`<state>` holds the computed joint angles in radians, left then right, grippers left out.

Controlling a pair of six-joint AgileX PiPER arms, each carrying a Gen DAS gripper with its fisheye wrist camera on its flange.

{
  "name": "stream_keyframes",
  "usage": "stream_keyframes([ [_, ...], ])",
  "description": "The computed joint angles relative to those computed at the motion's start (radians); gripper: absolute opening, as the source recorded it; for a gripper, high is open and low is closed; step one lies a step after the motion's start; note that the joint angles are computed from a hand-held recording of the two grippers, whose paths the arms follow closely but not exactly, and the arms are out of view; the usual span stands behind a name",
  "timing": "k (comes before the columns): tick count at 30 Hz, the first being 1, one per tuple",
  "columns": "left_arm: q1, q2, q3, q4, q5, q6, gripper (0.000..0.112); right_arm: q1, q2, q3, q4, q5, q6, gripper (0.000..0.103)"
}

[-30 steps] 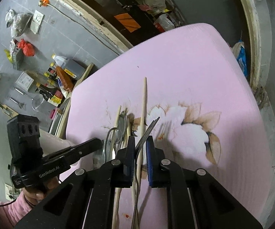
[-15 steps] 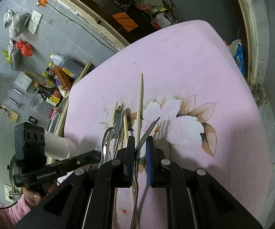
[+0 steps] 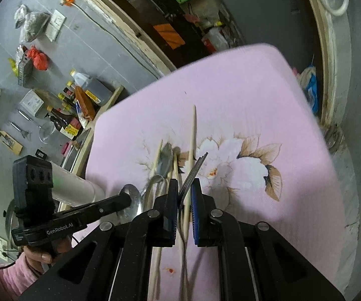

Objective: Organize utensils

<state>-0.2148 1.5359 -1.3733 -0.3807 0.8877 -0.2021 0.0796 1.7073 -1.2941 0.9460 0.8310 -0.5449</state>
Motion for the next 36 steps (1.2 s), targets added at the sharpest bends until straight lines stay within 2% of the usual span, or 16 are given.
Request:
stream_keyframes([
  [6, -0.104, -0.117, 0.0, 0.239, -0.018, -0.135, 0.002, 0.01, -0.17, 0.106, 0.055, -0.086, 0.002, 0.004],
  [12, -0.207, -0.237, -0.026, 0.495, 0.005, -0.31, 0.002, 0.112, -0.352, 0.168, 0.041, -0.266, 0.115, 0.003],
  [15, -0.208, -0.296, -0.052, 0.562, 0.027, -0.323, 0.002, 0.245, -0.41, 0.137, -0.216, -0.411, 0.387, 0.002],
  [19, -0.172, -0.341, -0.13, 0.61, 0.072, -0.287, 0.002, 0.398, -0.422, 0.043, -0.616, -0.499, 0.748, 0.002],
  [22, -0.098, -0.36, -0.196, 0.585, 0.101, -0.217, 0.002, 0.5, -0.403, -0.052, -0.916, -0.509, 1.025, 0.002],
  [24, -0.004, -0.371, -0.246, 0.519, 0.121, -0.133, 0.002, 0.569, -0.373, -0.128, -1.087, -0.494, 1.189, 0.002],
  [30, 0.355, -0.395, -0.339, 0.257, 0.152, 0.154, 0.002, 0.709, -0.26, -0.307, -1.35, -0.5, 1.463, 0.002],
  [34, 0.592, -0.403, -0.344, 0.113, 0.124, 0.325, 0.002, 0.808, -0.152, -0.419, -1.638, -0.473, 1.726, 0.002],
  [36, 0.71, -0.403, -0.332, 0.029, 0.097, 0.42, 0.002, 0.848, -0.107, -0.46, -1.737, -0.441, 1.802, 0.002],
])
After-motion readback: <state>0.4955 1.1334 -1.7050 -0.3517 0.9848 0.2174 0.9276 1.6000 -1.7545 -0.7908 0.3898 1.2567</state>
